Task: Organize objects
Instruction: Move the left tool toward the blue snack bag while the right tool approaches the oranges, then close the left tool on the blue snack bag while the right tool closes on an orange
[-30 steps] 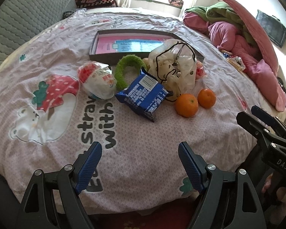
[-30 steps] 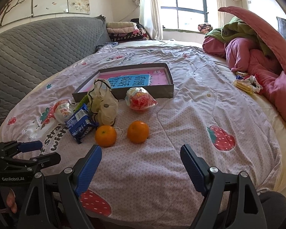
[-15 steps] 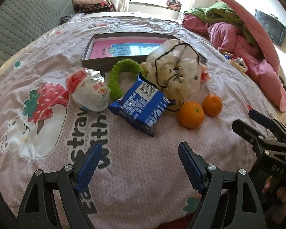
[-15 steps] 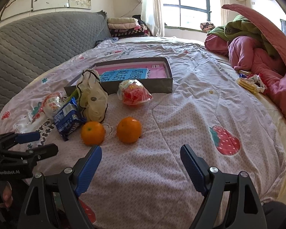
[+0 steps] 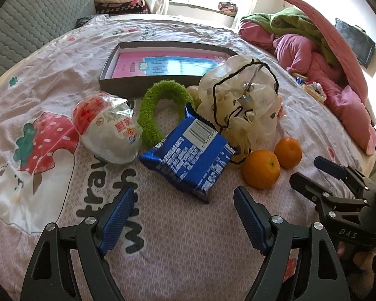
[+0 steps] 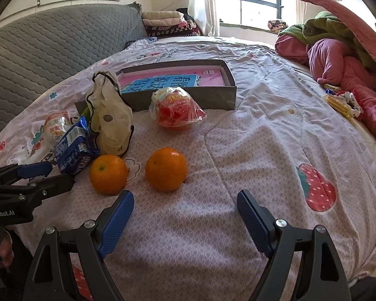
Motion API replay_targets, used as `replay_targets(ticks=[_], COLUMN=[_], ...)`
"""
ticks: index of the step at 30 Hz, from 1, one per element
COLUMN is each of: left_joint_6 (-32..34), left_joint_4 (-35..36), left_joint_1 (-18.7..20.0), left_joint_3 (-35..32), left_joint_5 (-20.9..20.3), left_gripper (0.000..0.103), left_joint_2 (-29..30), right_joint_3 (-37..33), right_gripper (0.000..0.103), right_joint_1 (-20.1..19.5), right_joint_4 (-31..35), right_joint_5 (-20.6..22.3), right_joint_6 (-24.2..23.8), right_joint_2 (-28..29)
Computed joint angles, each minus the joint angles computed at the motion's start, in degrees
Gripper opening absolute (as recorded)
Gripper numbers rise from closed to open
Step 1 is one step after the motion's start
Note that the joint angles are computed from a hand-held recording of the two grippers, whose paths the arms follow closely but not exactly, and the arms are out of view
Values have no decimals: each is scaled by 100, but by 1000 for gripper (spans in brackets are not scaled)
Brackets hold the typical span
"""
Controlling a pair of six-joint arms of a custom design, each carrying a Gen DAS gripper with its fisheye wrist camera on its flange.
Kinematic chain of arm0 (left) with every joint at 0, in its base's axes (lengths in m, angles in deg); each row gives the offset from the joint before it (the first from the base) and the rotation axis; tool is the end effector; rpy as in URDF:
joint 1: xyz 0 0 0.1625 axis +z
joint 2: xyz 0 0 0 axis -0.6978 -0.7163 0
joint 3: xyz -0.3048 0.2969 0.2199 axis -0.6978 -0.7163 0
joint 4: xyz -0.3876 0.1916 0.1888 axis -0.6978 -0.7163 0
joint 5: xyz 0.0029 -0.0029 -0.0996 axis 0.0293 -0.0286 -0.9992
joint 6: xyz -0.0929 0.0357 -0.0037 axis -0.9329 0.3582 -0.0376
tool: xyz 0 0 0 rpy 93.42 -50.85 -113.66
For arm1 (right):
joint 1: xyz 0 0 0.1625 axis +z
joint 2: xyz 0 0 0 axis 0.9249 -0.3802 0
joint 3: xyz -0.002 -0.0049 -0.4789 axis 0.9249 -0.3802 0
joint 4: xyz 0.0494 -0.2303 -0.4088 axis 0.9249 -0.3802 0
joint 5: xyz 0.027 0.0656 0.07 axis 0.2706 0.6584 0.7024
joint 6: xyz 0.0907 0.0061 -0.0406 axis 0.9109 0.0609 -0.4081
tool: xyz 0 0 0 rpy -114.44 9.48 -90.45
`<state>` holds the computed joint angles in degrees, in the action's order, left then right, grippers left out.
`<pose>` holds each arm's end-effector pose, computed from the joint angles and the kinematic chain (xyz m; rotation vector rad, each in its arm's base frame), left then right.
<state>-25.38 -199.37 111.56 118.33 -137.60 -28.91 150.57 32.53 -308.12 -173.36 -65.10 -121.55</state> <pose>-0.0715 -0.6015 0.0918 1.0455 2.5694 -0.4216 0.1443 -0.4705 0.0086 -0.0159 -2.1242 1.0254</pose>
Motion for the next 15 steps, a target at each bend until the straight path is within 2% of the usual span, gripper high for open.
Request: replay_targets(ticks=[8,15], left_joint_6=[9,112], left_joint_4=[89,-37], left_joint_1=[54,3], left_joint_3=[-150,-148], left_joint_5=[-133,-82], left_gripper=[81,79], left_joint_2=[108,194], right_joint_3=[-150,-310], right_gripper=[84,83], right_joint_1=[-91,-150], right_joint_4=[165,302], right_joint_5=[-25,13], right_joint_6=[-171,-361], right_joint_2=[-10,-15])
